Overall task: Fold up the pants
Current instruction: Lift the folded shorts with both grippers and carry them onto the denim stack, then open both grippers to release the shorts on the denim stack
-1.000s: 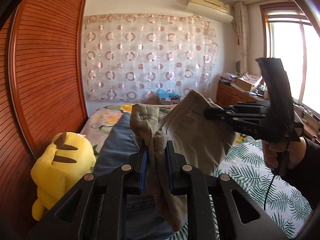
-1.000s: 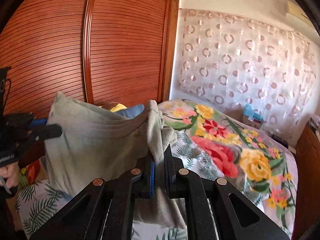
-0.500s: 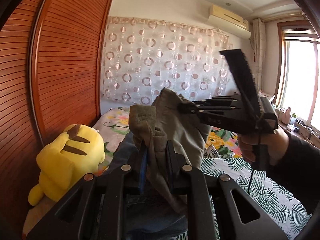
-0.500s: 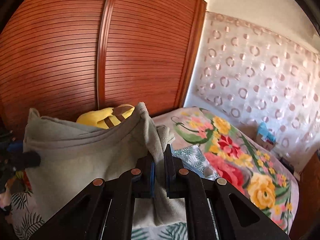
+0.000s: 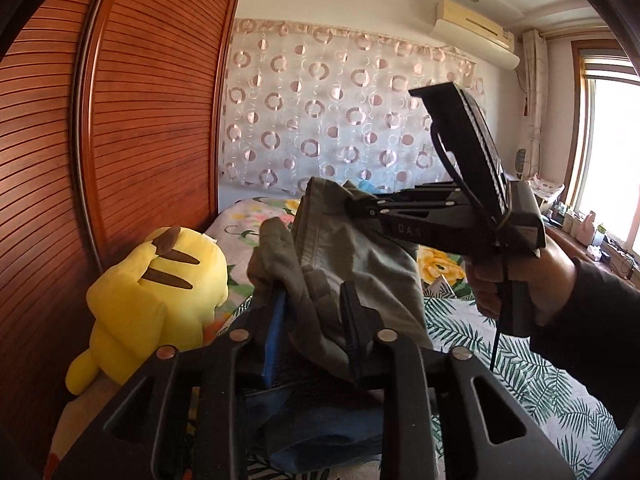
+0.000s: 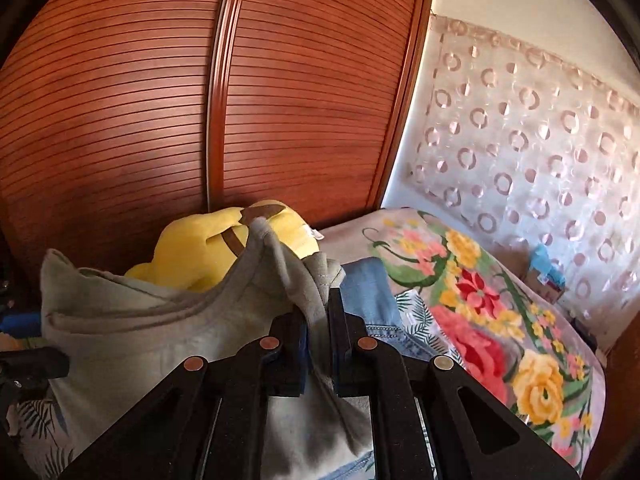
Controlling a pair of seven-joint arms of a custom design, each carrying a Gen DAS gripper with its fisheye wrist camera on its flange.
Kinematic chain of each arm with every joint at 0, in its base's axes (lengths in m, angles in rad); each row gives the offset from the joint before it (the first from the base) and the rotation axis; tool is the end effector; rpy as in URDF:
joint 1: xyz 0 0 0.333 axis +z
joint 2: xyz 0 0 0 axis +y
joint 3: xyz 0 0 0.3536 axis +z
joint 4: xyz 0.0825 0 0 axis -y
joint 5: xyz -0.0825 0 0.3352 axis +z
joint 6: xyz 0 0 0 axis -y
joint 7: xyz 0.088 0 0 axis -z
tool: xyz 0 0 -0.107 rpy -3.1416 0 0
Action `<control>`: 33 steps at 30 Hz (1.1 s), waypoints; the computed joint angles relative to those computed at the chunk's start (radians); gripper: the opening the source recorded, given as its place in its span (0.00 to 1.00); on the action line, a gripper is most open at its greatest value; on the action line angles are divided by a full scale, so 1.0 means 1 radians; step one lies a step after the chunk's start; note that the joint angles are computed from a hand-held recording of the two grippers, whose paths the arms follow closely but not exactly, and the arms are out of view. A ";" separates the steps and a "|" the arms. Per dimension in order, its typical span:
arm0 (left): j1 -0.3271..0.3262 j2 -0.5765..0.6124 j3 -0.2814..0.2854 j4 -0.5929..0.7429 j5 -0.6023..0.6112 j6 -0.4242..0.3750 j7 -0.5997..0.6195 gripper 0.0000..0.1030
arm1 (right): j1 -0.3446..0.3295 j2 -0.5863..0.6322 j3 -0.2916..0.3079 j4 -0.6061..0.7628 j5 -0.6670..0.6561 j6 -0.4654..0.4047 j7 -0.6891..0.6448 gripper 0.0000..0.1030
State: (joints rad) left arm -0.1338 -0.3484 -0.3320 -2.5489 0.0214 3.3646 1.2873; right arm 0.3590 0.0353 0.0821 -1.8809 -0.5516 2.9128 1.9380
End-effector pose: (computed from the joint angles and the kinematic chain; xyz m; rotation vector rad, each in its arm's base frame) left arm 0.3598 -0.2073 0.5921 -1.3816 1.7965 -1.2777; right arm 0.5046 0.2728 0.6550 -1.9524 1.1000 -0.8716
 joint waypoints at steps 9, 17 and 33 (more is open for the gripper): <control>0.072 -0.003 -0.063 -0.010 0.014 -0.074 -0.036 0.35 | 0.002 -0.008 0.004 0.022 0.012 -0.053 0.004 0.26; 0.080 -0.001 -0.065 -0.022 0.053 -0.100 -0.072 0.48 | -0.032 -0.057 0.007 -0.066 0.056 -0.025 0.030 0.31; -0.013 -0.047 0.005 -0.035 0.086 -0.140 -0.049 0.79 | -0.091 -0.151 0.046 -0.191 -0.052 0.008 0.301 0.32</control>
State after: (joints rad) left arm -0.1471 -0.3955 -0.3268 -2.5843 0.1073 3.2247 1.2386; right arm 0.2680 -0.1158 0.1281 -2.0720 -0.6035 2.9207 2.2385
